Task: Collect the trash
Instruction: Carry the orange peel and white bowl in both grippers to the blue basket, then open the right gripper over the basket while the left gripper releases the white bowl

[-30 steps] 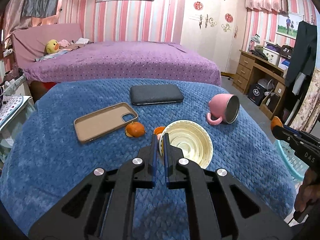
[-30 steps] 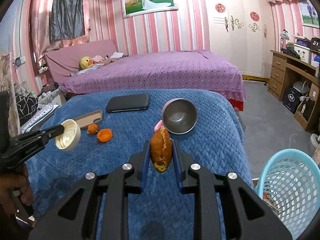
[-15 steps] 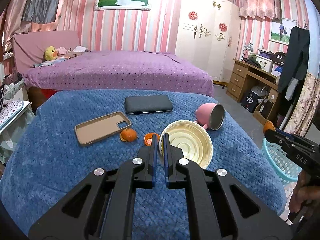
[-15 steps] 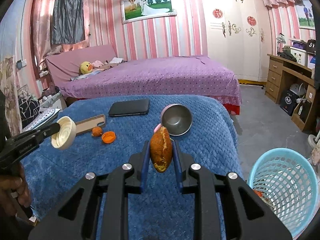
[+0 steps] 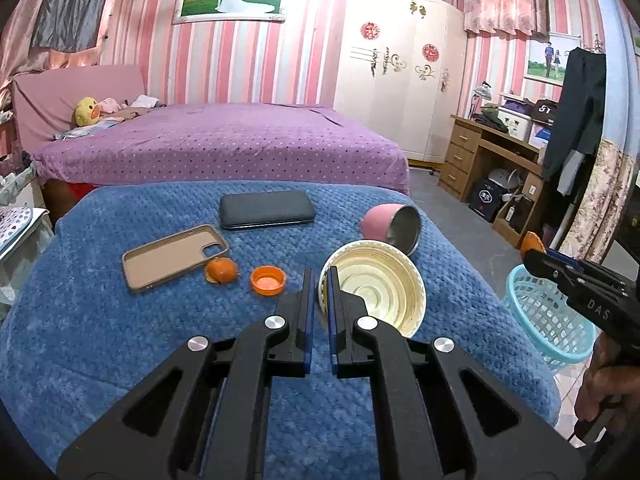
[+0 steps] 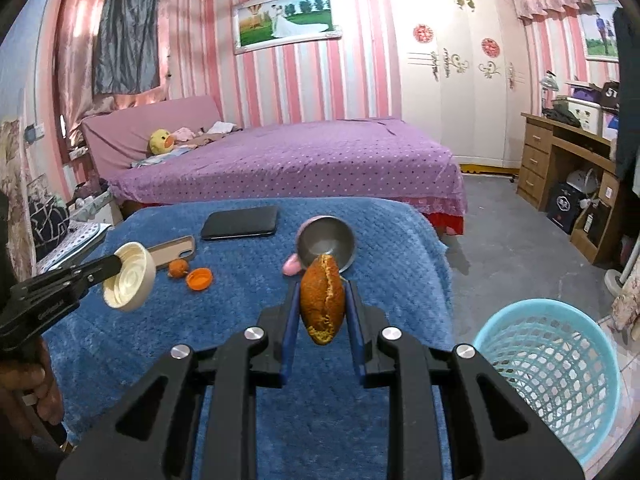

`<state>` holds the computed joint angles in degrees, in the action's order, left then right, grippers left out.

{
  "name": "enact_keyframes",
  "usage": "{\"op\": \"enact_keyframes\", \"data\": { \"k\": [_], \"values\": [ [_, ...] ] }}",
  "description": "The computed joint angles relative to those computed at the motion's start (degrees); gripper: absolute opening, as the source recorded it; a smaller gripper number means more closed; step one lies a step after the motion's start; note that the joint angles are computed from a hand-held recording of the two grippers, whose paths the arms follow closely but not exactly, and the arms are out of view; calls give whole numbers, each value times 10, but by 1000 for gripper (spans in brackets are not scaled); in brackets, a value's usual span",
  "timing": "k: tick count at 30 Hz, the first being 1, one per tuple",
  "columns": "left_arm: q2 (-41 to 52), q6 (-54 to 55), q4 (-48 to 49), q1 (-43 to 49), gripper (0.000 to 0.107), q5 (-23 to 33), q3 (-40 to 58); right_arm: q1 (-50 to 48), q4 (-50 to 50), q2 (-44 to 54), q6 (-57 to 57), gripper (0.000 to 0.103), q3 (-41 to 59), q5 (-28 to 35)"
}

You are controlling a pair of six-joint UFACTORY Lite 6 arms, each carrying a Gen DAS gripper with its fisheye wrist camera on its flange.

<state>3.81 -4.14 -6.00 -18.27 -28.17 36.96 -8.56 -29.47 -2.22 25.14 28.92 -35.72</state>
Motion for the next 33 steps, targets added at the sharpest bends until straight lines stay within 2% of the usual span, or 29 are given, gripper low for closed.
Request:
{"op": "enact_keyframes", "data": {
  "k": [10,16,22,29,30,31,32,33],
  "values": [
    [6,48,-75,-81,4,-10,11,-156,-114,16,50,23,-2,-35],
    [69,132,-169,-162,4,-8,76,-262,-193,54,86,23,25,-66],
    [141,150,-219,-250,4,-2,170,-375,-262,119,130,23,78,-90],
    [289,188,-274,-336,4,36,351,-448,-301,181,147,27,130,-104],
    [306,195,-282,-341,4,44,375,-449,-285,188,133,41,135,-95],
    [326,208,-294,-346,4,54,402,-451,-269,190,123,68,136,-91],
    [347,224,-313,-352,4,62,430,-459,-257,189,116,72,132,-102],
    [365,239,-328,-355,4,72,457,-471,-261,194,126,72,138,-113]
  ]
}}
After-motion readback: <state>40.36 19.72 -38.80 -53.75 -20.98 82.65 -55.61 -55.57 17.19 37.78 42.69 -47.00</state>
